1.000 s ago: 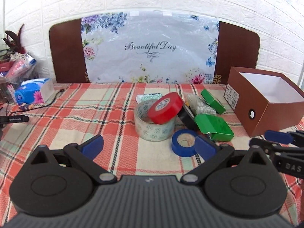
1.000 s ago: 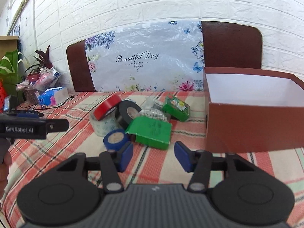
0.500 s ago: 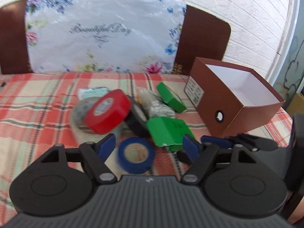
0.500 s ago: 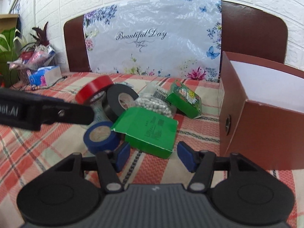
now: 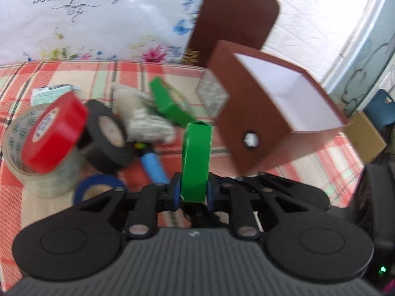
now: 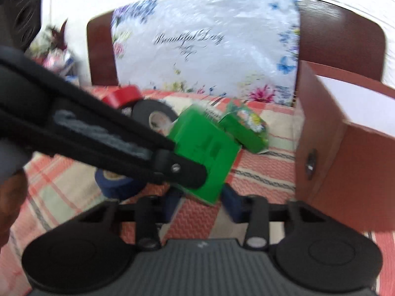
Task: Organize objects
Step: 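Grasp the small green card box with the left gripper, then carry the green card box into the brown box and release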
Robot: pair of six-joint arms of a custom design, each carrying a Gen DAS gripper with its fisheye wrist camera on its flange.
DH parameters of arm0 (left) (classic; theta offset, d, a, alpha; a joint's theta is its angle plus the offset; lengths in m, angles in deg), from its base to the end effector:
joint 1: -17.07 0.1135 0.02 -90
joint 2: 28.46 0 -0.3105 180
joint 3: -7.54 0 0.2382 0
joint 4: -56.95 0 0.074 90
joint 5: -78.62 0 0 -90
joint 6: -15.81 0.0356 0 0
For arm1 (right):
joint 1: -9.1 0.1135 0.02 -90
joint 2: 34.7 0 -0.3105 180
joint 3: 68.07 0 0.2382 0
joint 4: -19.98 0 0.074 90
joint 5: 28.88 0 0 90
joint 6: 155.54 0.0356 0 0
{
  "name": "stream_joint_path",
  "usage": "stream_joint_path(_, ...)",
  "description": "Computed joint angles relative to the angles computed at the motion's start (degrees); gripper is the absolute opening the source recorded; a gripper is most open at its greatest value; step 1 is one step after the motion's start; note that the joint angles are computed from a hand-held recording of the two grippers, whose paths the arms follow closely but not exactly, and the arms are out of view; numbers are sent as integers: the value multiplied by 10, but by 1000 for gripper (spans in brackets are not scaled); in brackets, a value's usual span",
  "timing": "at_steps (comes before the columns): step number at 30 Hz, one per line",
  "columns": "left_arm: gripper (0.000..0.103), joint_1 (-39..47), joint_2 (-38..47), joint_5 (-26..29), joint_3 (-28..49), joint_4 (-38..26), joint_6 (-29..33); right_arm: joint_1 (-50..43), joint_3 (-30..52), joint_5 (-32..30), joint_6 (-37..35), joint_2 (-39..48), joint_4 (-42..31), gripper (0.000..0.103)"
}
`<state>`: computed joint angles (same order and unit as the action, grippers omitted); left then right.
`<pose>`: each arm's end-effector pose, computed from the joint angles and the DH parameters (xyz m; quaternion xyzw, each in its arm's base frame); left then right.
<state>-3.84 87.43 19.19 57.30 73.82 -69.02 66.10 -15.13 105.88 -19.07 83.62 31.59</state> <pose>0.2927 -0.1312 0.0957 0.2934 0.8603 -0.2908 0.2988 0.1981 0.2591 0.0902 0.0372 0.8860 0.0016 0.4622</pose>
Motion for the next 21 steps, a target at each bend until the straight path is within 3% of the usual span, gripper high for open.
stream_joint_path(3,22,-26,-76,-24,-50,30,6,35,0,58,24,-41,-51,32)
stream_joint_path(5,22,-42,-133,-17,-43,-4,-4,62,4,120,34,-79,-111,32)
stream_joint_path(9,22,-113,-201,-34,33,-82,-44,74,-1,211,36,-199,-244,32)
stream_joint_path(12,22,-184,-182,-63,95,-82,-76,53,-4,253,25,-296,-356,32)
stream_joint_path(17,22,-259,-62,-92,175,-66,-125,-12,-75,223,43,-380,-416,32)
stream_joint_path(20,30,-290,-2,-145,192,-55,-128,-52,-149,161,52,-371,-332,36)
stream_joint_path(21,36,-295,5,-166,195,-63,-124,-61,-167,149,58,-359,-304,47)
